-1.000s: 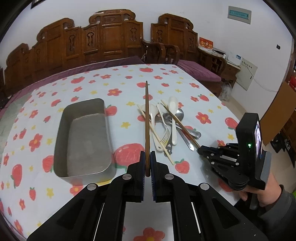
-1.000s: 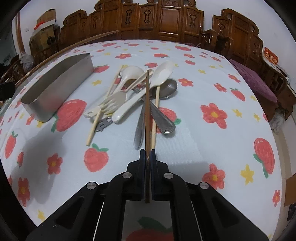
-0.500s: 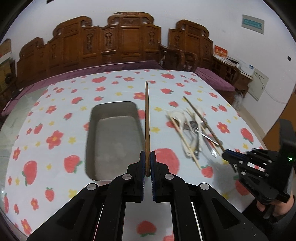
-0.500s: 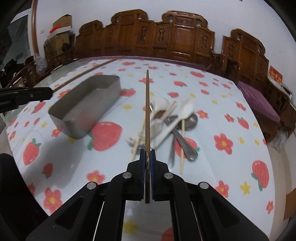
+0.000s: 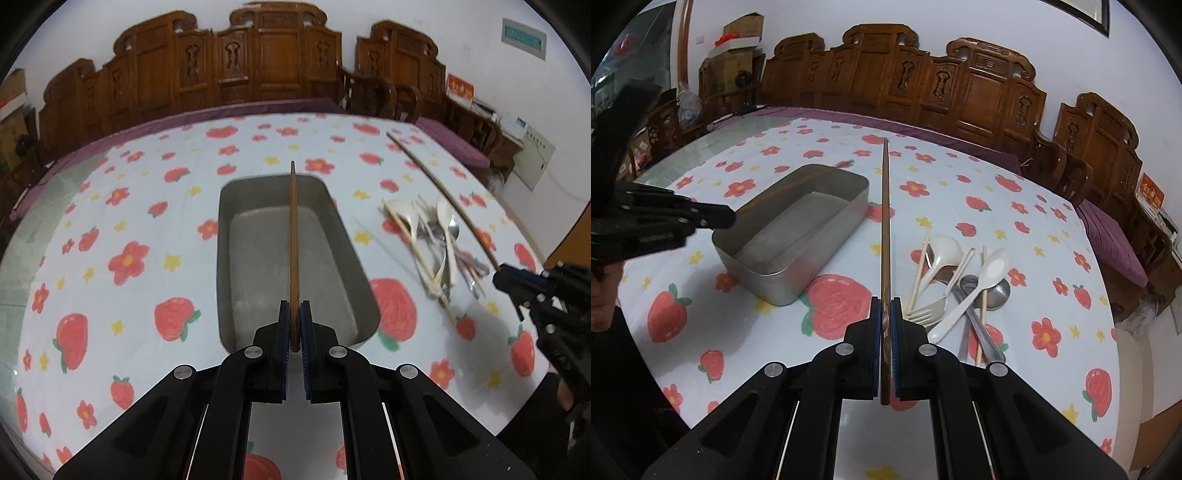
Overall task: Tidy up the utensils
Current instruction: 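Carry the chopstick into the steel tray and open the left gripper while the right gripper carries its chopstick, then lower the held chopstick into the steel tray and open the right gripper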
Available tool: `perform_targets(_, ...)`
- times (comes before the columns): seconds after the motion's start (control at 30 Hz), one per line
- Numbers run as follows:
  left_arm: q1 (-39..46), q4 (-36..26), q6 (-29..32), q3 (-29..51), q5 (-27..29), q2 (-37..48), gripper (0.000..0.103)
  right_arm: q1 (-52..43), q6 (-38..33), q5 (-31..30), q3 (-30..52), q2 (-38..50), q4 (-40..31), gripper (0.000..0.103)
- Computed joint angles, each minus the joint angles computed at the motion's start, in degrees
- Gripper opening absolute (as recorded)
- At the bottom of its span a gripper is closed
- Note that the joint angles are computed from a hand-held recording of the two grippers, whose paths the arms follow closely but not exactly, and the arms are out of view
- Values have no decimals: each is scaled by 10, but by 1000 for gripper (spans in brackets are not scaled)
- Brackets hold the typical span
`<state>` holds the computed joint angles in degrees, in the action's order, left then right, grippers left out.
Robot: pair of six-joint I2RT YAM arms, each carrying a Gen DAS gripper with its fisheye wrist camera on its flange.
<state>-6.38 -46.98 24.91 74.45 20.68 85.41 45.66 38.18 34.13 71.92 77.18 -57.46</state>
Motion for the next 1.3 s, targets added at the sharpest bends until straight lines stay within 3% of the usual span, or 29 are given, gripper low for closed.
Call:
perform_targets(0.43,0,4,5,19,0,58,5,-18,-9,-41,21,46,28,6)
perform_targets(0.83,59,0,0,58,65,57,25,-65,-15,-132,42,80,101,6)
perform_targets(0.9,72,18,-9,60,60,54,40,-73,-13,-149,54,93,113,6)
perform_targets(0.97,85,23,-10,70,66,56,46,-78,-11,-164,69,109,123,6)
perform_targets(1.17,123,23,5,96,100,52,79,-92,-5,-198,117,158,140,6)
perform_targets(1.3,143,18,10,113,127,53,89,-101,-5,-209,151,194,143,6)
